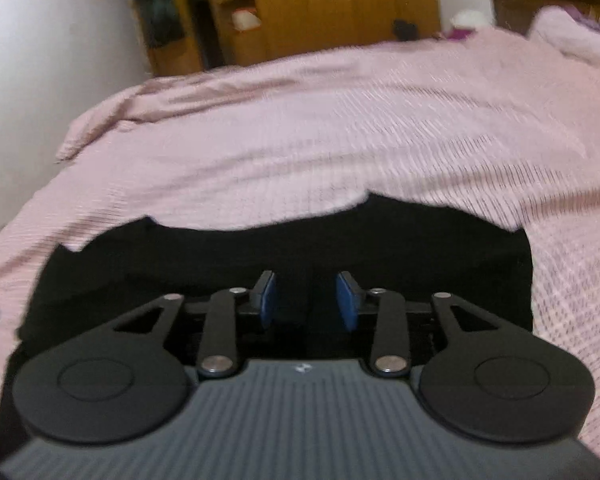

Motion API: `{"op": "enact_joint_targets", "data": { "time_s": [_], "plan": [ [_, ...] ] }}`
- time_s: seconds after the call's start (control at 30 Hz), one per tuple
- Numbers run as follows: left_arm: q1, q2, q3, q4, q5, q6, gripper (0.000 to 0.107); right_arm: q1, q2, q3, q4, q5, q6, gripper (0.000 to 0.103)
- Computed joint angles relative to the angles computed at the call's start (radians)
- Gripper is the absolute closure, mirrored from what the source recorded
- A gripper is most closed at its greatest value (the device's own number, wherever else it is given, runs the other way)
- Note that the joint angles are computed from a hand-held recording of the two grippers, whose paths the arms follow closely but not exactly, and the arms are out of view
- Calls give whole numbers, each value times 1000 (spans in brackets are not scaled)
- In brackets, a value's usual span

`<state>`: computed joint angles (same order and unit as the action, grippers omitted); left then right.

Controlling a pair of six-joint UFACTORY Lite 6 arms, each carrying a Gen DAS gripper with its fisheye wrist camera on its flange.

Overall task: Fold small clothes
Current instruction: 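Fold the held side edge inward over the body and open the right gripper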

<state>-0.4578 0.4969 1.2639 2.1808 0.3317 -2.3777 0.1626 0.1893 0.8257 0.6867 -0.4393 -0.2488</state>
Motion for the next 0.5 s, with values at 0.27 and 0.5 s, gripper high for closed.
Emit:
{"op": "enact_joint_targets", "data": {
  "time_s": [0.27, 0.5],
  "plan": [
    [-65, 260, 315, -523, -2, 576, 16, 95, 67, 98, -280, 69, 124, 51],
    [-19, 325, 347, -646, -71, 646, 16, 127, 292, 305, -420, 175, 205, 50]
  ]
}}
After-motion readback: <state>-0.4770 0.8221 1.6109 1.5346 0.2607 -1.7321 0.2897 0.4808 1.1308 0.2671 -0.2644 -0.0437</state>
